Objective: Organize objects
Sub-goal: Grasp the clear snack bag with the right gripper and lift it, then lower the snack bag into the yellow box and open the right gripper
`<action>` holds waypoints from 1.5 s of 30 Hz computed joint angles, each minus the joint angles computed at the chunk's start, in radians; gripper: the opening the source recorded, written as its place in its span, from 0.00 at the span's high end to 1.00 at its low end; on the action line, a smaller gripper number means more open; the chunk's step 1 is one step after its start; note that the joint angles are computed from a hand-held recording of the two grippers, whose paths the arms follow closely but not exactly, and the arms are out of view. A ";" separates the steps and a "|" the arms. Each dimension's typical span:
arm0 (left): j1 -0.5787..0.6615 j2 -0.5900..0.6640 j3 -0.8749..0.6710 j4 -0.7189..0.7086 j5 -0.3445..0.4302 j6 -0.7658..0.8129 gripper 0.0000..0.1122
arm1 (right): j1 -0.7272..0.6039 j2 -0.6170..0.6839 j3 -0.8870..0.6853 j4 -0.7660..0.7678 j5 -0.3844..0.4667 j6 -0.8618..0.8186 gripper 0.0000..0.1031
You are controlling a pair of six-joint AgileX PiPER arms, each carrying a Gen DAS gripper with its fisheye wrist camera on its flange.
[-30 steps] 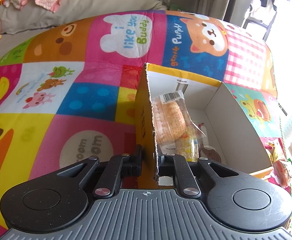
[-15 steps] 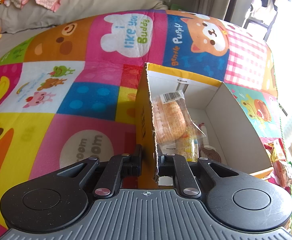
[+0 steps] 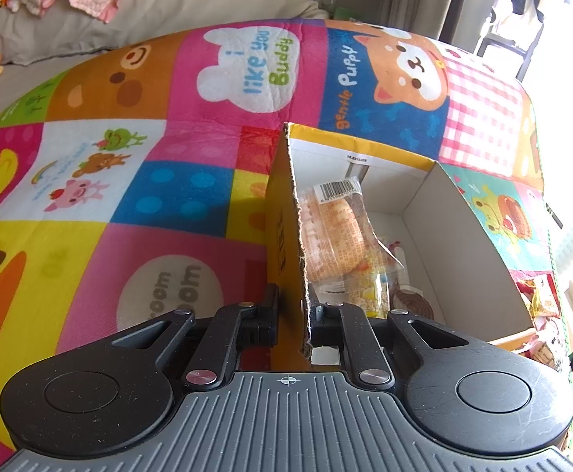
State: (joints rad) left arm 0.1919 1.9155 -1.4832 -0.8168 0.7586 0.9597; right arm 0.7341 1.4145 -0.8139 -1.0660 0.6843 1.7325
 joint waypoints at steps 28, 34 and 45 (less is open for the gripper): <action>0.001 0.005 -0.010 0.002 0.011 -0.004 0.88 | 0.296 0.110 -0.334 0.165 0.224 -0.279 0.49; 0.005 0.007 -0.008 -0.011 0.013 0.017 0.88 | 0.297 0.173 -0.478 0.180 0.216 -0.395 0.49; 0.011 0.011 -0.013 -0.018 0.027 0.038 0.88 | 0.075 0.279 -0.773 0.344 0.060 -0.610 0.49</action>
